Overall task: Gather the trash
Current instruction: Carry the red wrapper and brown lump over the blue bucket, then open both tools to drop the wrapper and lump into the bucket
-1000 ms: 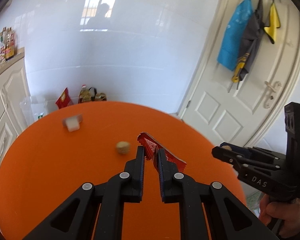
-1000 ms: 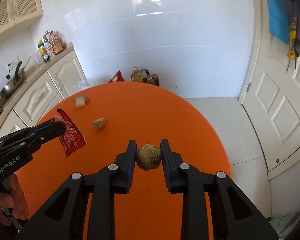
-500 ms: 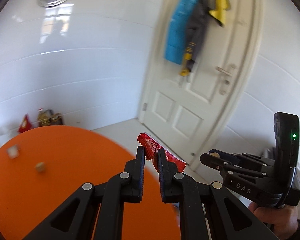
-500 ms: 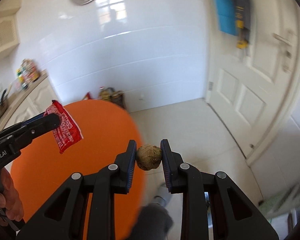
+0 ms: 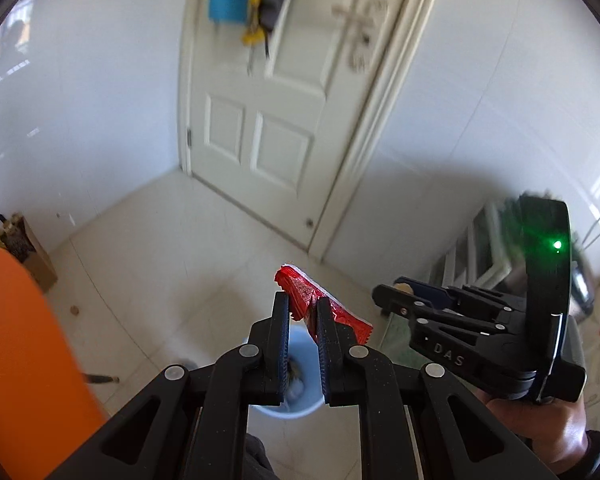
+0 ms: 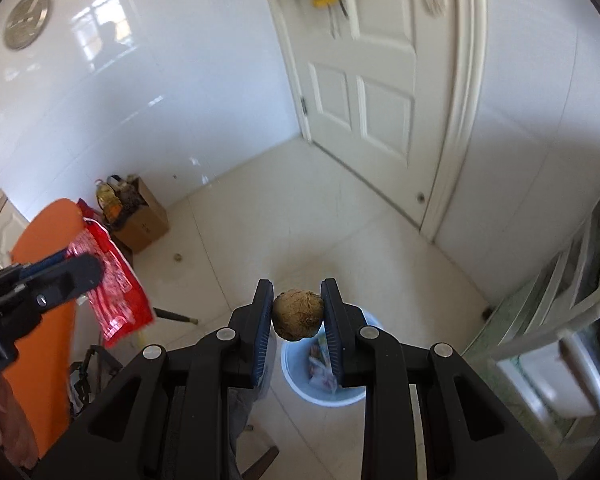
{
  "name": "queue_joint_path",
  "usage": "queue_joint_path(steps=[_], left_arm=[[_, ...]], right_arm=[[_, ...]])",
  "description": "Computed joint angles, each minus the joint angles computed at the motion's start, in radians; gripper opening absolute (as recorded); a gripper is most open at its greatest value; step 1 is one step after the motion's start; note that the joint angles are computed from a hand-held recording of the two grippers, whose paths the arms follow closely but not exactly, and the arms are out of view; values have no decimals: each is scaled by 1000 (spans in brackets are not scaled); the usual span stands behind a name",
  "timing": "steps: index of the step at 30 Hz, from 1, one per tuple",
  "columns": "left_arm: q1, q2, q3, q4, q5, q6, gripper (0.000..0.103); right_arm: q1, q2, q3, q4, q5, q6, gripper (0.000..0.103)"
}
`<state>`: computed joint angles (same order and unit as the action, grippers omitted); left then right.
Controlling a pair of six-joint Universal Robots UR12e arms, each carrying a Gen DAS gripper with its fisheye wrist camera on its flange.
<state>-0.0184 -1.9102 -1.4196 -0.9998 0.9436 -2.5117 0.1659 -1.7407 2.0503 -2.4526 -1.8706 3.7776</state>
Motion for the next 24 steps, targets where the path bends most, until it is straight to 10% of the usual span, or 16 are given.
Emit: queue_joint_path(steps=[8,11,18,24], left_arm=[[-65,-95,115,-148,157,18,11],[-80,-120,145,-192,194,16,14],[-119,-159,217,-169,247,-39,88],[-128,-112,159,-82,279,-70,99]], right_arm=[[-127,19,90,-30,150,51,27],[-141,26,107,-54,166,82,52],[-145,20,125,-91,141,117,101],[-116,5,102,-69,71,170,103]])
